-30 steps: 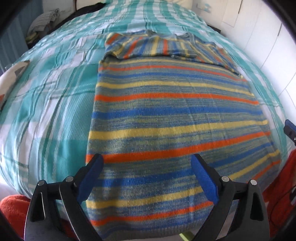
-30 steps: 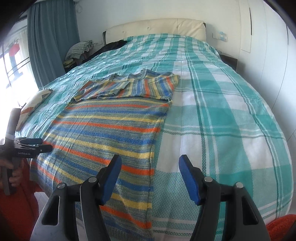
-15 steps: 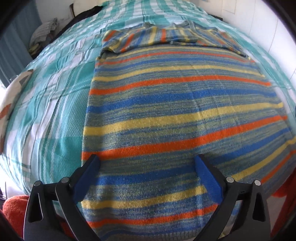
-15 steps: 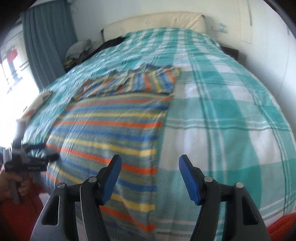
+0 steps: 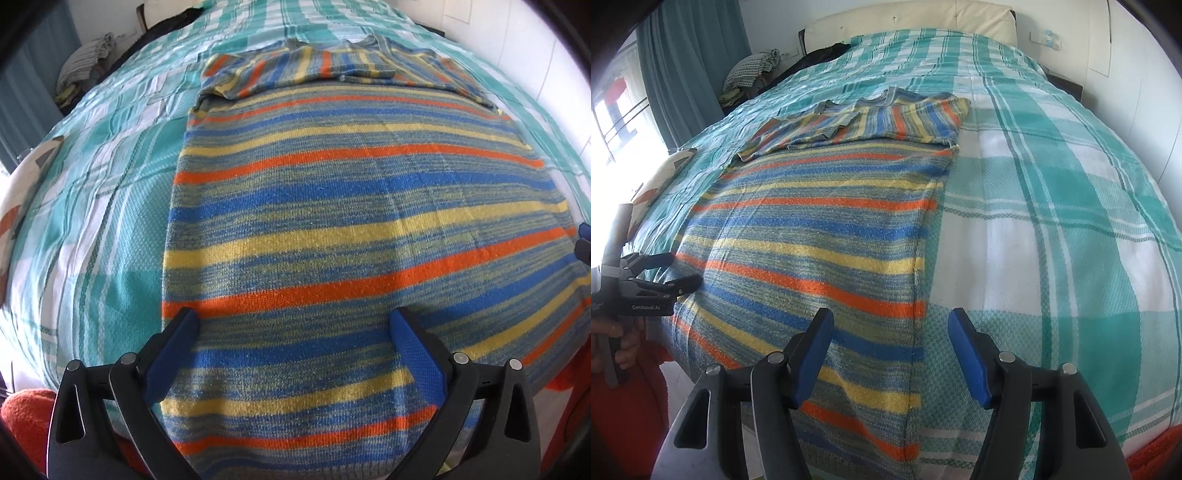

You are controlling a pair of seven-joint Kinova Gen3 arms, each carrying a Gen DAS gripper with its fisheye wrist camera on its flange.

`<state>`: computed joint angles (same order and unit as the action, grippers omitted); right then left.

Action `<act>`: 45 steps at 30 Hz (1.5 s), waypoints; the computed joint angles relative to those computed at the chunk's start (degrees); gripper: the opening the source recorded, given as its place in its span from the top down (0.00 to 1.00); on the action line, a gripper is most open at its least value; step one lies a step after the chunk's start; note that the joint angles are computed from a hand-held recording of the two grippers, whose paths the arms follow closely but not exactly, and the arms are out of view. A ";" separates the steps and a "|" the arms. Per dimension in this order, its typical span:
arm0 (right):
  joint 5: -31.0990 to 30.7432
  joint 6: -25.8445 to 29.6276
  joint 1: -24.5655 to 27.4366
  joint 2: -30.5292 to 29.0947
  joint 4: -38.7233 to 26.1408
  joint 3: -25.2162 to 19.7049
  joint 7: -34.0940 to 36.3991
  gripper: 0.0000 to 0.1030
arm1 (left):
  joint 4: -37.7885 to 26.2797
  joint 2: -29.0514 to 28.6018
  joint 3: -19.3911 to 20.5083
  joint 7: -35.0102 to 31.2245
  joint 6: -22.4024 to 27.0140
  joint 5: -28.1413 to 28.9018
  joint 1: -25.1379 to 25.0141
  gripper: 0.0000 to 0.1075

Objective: Fold small clothes

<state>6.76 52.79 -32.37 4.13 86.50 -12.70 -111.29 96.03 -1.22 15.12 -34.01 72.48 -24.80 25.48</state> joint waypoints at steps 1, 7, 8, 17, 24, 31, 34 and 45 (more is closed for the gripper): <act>-0.18 0.07 0.08 0.11 -0.05 0.05 0.12 0.38 | 0.07 -0.03 -0.04 -0.06 -0.12 0.09 -0.04 0.05; 0.46 0.86 -0.43 0.72 -0.49 -0.06 -0.07 0.38 | 0.25 -0.02 -0.03 -0.11 -0.35 0.15 -0.17 0.05; 0.51 0.97 -0.53 0.81 -0.56 -0.04 -0.05 0.38 | 0.24 0.00 -0.01 -0.04 -0.36 0.12 -0.15 0.05; 13.66 3.04 -2.86 0.42 -0.60 -2.88 -9.88 0.38 | 1.02 -0.27 0.07 0.51 -1.27 -0.37 -0.08 0.05; 23.20 11.83 -7.72 2.47 -3.24 -0.16 -18.04 0.38 | 0.88 -0.11 0.34 0.95 -0.98 -0.65 0.02 0.05; 23.96 13.88 -7.31 2.64 -3.73 0.16 -19.88 0.38 | 0.71 0.03 0.23 1.25 -0.77 -0.76 0.29 0.05; 24.70 15.55 -7.76 3.36 -4.32 0.21 -20.65 0.38 | 0.80 -0.03 0.20 1.23 -0.84 -0.78 0.28 0.05; 21.85 15.34 -6.58 3.46 -4.30 1.06 -20.96 0.34 | 0.60 0.14 0.26 1.12 -0.61 -0.92 0.27 0.05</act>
<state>28.61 68.14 -38.94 7.60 82.20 -11.64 -132.25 96.62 -1.08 15.39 -32.89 71.87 -25.72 25.75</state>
